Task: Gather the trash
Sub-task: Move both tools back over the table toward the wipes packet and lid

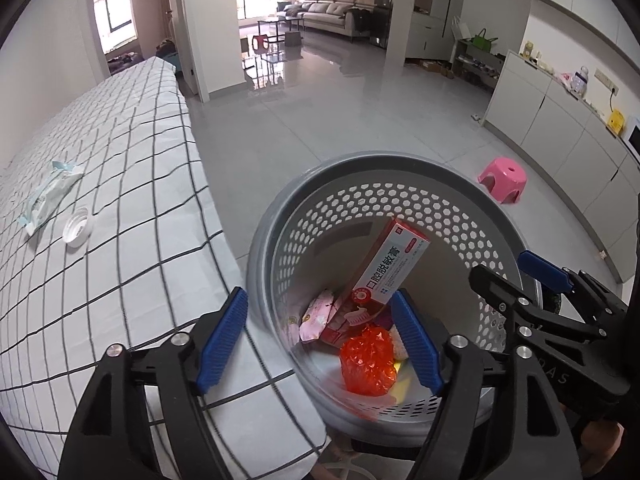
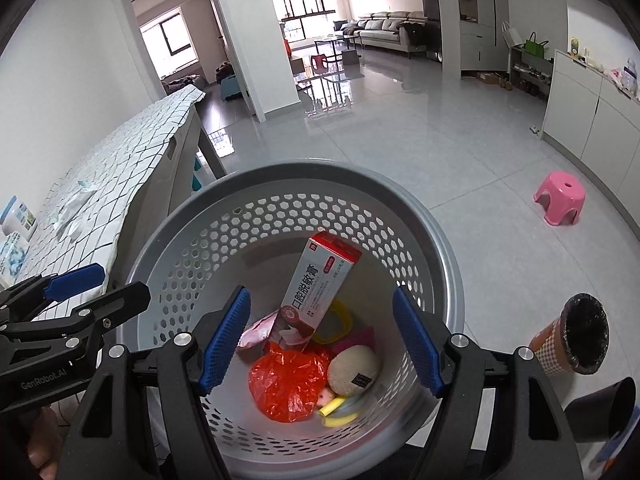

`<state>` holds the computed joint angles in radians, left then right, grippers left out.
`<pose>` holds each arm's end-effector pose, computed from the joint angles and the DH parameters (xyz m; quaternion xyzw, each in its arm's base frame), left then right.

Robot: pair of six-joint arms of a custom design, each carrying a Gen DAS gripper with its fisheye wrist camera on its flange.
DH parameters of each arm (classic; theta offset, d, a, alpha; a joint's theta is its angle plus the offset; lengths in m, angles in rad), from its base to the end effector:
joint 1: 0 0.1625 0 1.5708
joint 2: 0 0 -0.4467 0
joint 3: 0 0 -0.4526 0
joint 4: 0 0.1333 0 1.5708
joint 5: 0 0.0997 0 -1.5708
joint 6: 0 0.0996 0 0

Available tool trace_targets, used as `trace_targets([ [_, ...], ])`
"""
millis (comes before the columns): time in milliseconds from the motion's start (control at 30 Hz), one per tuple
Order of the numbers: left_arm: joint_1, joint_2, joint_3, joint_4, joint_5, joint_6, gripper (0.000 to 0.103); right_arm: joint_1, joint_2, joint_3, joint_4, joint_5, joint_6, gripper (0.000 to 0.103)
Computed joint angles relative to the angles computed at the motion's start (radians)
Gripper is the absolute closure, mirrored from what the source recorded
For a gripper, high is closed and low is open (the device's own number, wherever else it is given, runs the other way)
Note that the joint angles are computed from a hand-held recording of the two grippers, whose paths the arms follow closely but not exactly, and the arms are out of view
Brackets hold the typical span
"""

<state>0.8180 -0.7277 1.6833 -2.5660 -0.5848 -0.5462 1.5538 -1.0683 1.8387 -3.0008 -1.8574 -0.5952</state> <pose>-0.3183 -0.6562 0.0390 0.0815 0.8770 -0.3001 0.3663 0.0936 -0.6790 0.2244 0.2226 -0.9107 0.2649 0.2254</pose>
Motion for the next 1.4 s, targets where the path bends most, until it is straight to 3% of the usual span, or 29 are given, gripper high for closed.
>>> trace_targets([
  [700,-0.031,-0.139,0.148,-0.029,0.094,-0.088,0.023,0.051,-0.023,0.051,-0.002,0.033,0.017,0.03],
  [933,-0.025,-0.243,0.225,0.039,0.162,-0.179,0.023,0.095,0.018,0.022,0.046,0.074,0.052,0.03],
  [1200,-0.006,-0.376,0.32,0.114,0.248,-0.262,0.018,0.178,0.102,-0.041,0.075,0.101,0.027,0.03],
  [1400,0.02,-0.482,0.379,0.241,0.306,-0.376,0.018,0.235,0.175,-0.098,0.101,0.084,0.0,0.03],
])
